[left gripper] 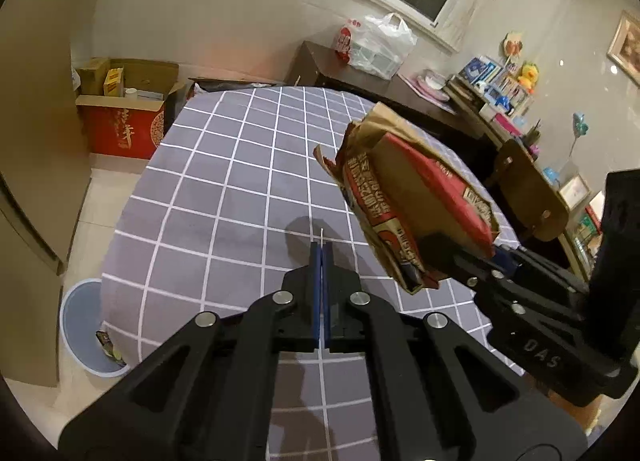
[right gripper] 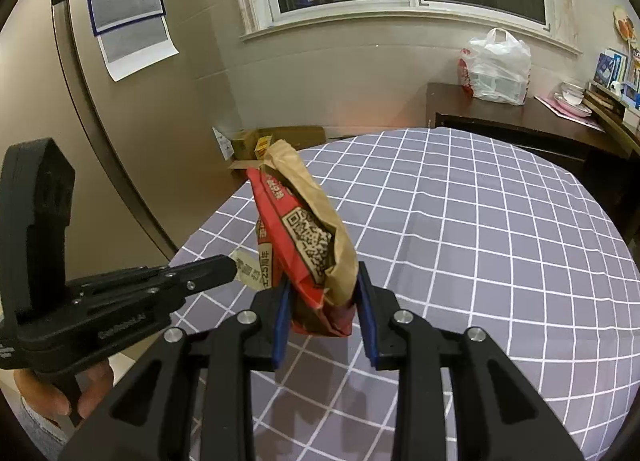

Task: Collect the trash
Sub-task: 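Carry both items over the blue bin and open both grippers to drop them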

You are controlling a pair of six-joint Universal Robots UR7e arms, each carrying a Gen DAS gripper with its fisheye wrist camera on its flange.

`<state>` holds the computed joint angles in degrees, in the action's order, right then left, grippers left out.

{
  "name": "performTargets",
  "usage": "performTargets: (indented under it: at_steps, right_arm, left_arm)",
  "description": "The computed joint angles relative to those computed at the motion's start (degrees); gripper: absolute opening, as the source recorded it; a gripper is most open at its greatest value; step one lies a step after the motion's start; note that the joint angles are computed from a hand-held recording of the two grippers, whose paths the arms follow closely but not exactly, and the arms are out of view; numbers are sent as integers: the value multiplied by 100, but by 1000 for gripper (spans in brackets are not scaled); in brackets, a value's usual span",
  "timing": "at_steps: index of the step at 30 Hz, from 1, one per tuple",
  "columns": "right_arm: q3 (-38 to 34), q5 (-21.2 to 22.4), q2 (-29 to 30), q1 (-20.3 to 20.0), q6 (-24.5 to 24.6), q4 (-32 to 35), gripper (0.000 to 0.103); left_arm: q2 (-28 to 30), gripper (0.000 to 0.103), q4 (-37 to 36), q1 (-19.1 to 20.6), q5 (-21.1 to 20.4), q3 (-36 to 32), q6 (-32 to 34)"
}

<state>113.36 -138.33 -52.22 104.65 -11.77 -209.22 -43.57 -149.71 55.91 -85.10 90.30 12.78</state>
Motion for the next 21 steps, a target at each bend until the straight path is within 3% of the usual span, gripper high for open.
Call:
performTargets:
  at_steps: [11, 16, 21]
  right_arm:
    - [-375, 23, 295, 329, -24, 93, 29]
    - [-811, 102, 662, 510, -55, 333, 29]
    - [-1498, 350, 1191, 614, -36, 786, 29]
  left_arm:
    - [-515, 0, -613, 122, -125, 313, -7]
    - [-770, 0, -678, 354, -182, 301, 3]
    - [-943, 0, -702, 663, 51, 168, 84]
